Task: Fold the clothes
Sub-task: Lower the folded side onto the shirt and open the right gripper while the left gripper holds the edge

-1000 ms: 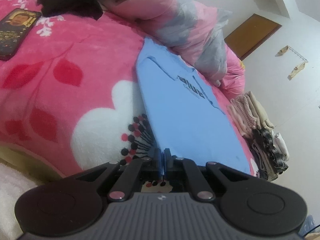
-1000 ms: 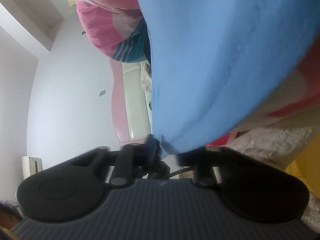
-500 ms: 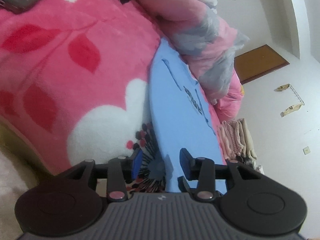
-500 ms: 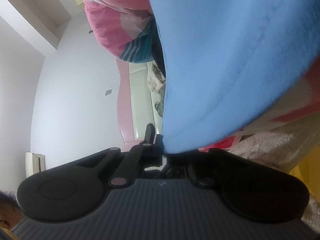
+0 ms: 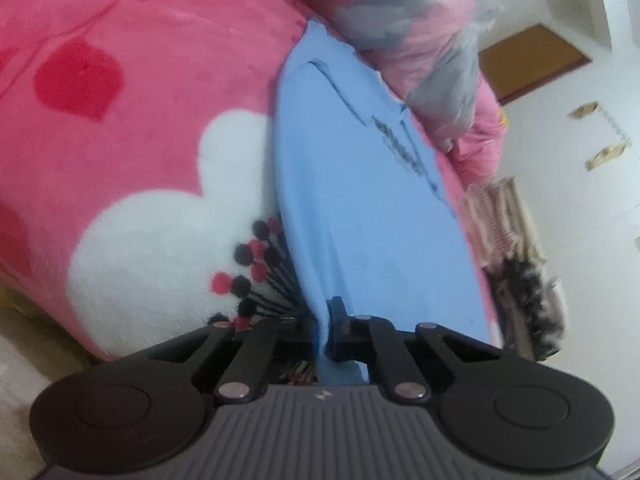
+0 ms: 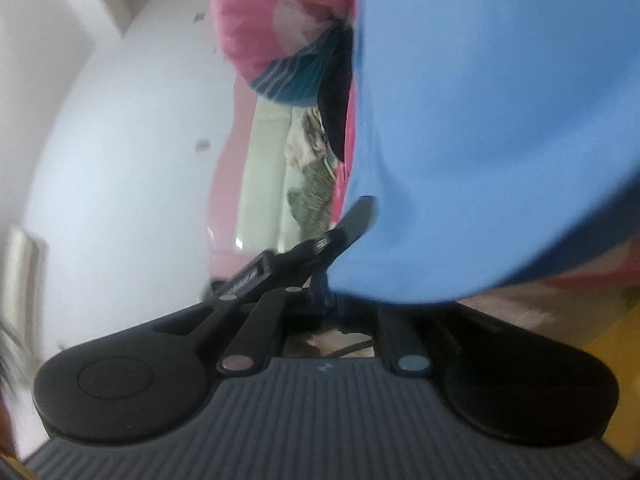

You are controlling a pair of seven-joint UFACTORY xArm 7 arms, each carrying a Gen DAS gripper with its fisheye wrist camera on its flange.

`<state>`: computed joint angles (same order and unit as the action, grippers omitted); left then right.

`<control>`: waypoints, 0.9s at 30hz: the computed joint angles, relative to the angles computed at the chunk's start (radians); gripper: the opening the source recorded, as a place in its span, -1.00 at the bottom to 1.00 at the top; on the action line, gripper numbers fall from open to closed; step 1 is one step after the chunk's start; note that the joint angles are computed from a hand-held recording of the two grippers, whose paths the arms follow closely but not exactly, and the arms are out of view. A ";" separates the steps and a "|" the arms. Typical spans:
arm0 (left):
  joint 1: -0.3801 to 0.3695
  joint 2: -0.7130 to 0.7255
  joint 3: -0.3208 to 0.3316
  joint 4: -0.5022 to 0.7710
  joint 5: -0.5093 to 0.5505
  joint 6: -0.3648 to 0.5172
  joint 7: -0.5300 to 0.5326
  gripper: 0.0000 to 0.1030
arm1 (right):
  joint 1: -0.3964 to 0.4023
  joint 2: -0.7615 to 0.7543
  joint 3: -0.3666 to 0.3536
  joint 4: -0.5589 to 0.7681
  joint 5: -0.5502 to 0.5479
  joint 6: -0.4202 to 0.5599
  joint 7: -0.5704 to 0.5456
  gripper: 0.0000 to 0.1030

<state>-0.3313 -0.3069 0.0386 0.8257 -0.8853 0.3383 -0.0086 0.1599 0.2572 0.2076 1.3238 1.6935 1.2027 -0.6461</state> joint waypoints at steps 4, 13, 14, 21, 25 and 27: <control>0.067 0.009 -0.067 0.024 0.217 0.026 -0.127 -0.91 | -0.014 -0.038 -0.036 0.049 -0.216 0.013 0.004 -0.76; 0.153 0.026 -0.179 0.091 0.695 0.106 -0.419 -0.90 | -0.143 -0.315 -0.204 -0.181 -0.361 -0.029 -0.111 -0.52; 0.156 0.028 -0.186 0.097 0.732 0.114 -0.441 -0.90 | -0.167 -0.342 -0.235 -0.202 -0.368 -0.059 -0.131 -0.52; 0.172 0.050 -0.239 0.158 0.990 0.201 -0.570 -0.90 | -0.251 -0.330 -0.327 -0.169 -0.427 -0.295 -0.145 -0.43; 0.167 0.069 -0.263 0.198 1.118 0.261 -0.631 -0.90 | -0.314 -0.213 -0.333 -0.063 -0.441 -0.242 -0.140 -0.43; 0.157 0.080 -0.262 0.213 1.148 0.279 -0.654 -0.90 | -0.350 -0.155 -0.321 -0.004 -0.460 -0.200 -0.131 -0.43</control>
<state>-0.1741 -0.2274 -0.2233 1.0387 0.2631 0.6170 -0.6624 -0.1903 0.1020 -0.1135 1.3199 1.2335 1.0028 -0.7770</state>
